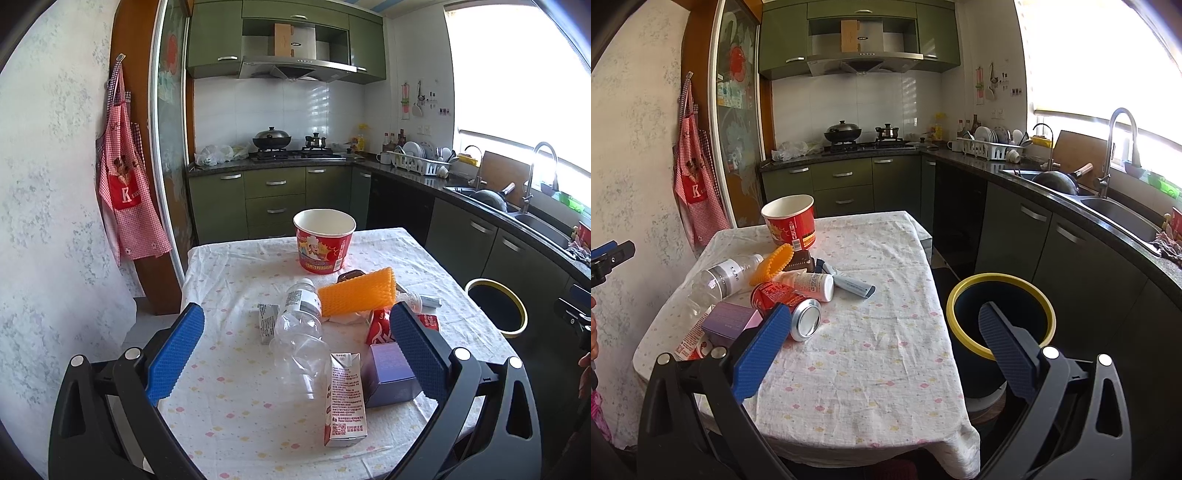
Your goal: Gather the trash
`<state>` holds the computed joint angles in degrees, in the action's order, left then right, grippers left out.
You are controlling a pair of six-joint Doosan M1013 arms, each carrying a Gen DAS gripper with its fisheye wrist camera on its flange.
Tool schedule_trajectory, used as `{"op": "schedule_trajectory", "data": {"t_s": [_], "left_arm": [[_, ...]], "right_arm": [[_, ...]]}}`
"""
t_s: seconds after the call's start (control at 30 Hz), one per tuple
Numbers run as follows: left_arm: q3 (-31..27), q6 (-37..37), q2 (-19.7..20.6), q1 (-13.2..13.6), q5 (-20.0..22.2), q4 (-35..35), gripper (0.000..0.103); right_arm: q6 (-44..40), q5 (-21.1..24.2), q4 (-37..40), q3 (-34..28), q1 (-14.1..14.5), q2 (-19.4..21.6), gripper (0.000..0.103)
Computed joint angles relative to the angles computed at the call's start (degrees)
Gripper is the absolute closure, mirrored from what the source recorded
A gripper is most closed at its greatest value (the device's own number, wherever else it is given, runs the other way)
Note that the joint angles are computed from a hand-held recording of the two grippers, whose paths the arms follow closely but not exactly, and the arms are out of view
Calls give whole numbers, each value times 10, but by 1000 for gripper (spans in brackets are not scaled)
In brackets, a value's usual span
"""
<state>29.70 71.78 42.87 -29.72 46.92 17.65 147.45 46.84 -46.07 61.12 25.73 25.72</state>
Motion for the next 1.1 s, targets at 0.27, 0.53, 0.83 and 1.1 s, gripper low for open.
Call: {"op": "schedule_trajectory", "data": {"t_s": [0.27,0.53,0.83,1.1], "left_arm": [[0,0,0,0,0,0,4],[-6,5,3,0,5,-3,4],[-7,9,5,1,9,-4,4],[-8,10,6,2,9,-3,4]], "right_arm": [[-3,3,4,-4,0,2,6],[-2,4,6,-4,-1,3,6],[-5,0,12,-3,-2,4,6],[-4,1,11,-4,-1,5,6]]}}
